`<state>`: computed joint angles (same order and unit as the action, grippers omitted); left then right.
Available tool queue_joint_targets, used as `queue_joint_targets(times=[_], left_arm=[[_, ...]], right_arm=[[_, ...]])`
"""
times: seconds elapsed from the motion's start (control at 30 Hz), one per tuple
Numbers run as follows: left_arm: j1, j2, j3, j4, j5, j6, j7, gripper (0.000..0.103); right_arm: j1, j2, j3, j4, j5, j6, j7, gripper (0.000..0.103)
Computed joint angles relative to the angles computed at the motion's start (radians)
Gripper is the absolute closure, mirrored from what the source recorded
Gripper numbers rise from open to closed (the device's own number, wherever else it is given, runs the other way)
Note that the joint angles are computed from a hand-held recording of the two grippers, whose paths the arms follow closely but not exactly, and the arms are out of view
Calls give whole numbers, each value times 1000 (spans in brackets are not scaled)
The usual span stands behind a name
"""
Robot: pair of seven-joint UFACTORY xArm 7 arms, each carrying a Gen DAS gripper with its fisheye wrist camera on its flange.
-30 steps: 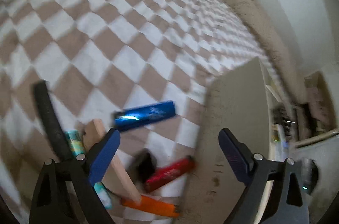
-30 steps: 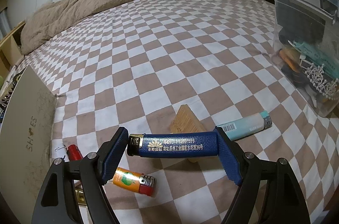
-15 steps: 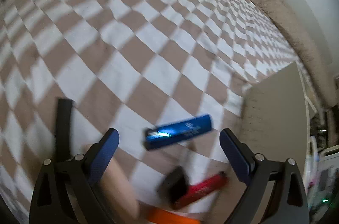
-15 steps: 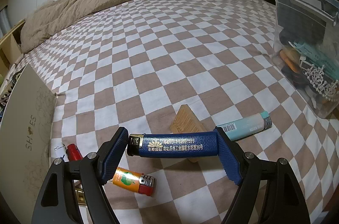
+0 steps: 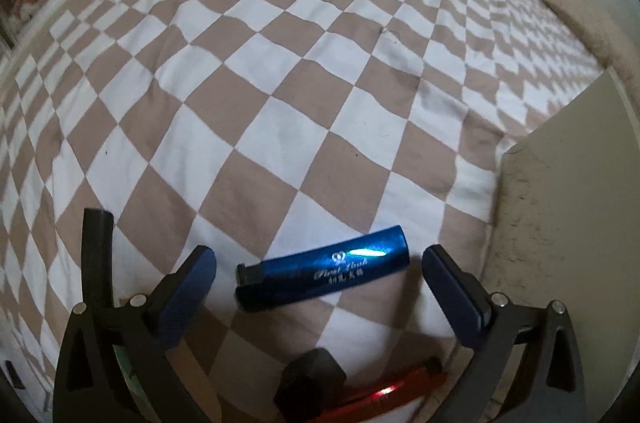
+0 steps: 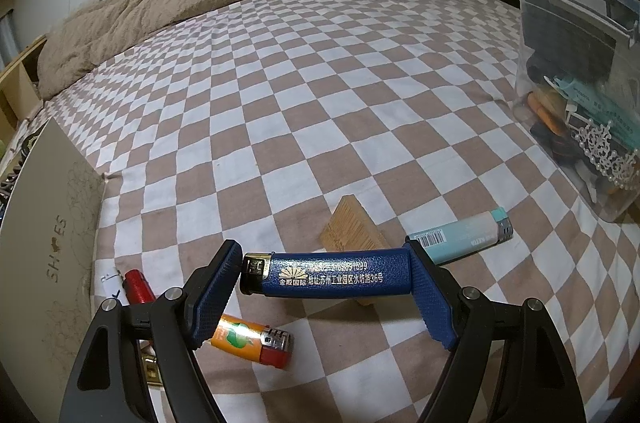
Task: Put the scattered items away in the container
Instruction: 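Close the left tool on the blue First Look lighter, then carry the blue lighter in the left tool over the white box while right tool carries its lighter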
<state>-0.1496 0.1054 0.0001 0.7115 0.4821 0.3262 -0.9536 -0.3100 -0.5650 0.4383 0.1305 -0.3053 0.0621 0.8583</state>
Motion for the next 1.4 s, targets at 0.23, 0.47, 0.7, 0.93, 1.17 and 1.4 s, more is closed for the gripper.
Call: queue_joint_targets(times=[0.23,0.47,0.7,0.93,1.17,1.4], left_arm=[[-6,9,15,-6,71,-42,-44,2],[25,-43,19,-57,87,-84,-27,21],[76,-117,3,-143,43,-161,25,22],[248,-225,-90,-218,299,-231,-215,22],[419,-267,-231,-186,666,-292,-559,22],[400,-293,-255,-118,1074,-265,-911,22]], right_arm=[[-2,4,-5,-3,-1,-4,-4,21],[-9,-2,16,1,-10,9,1,21],[1,-38,29,-2,-26,14,16,22],[-17,-136,98,-11,-43,-3,75,22],[26,-199,127,-9,-30,-25,70,22],[55,-268,186,6,-29,-18,94,22]])
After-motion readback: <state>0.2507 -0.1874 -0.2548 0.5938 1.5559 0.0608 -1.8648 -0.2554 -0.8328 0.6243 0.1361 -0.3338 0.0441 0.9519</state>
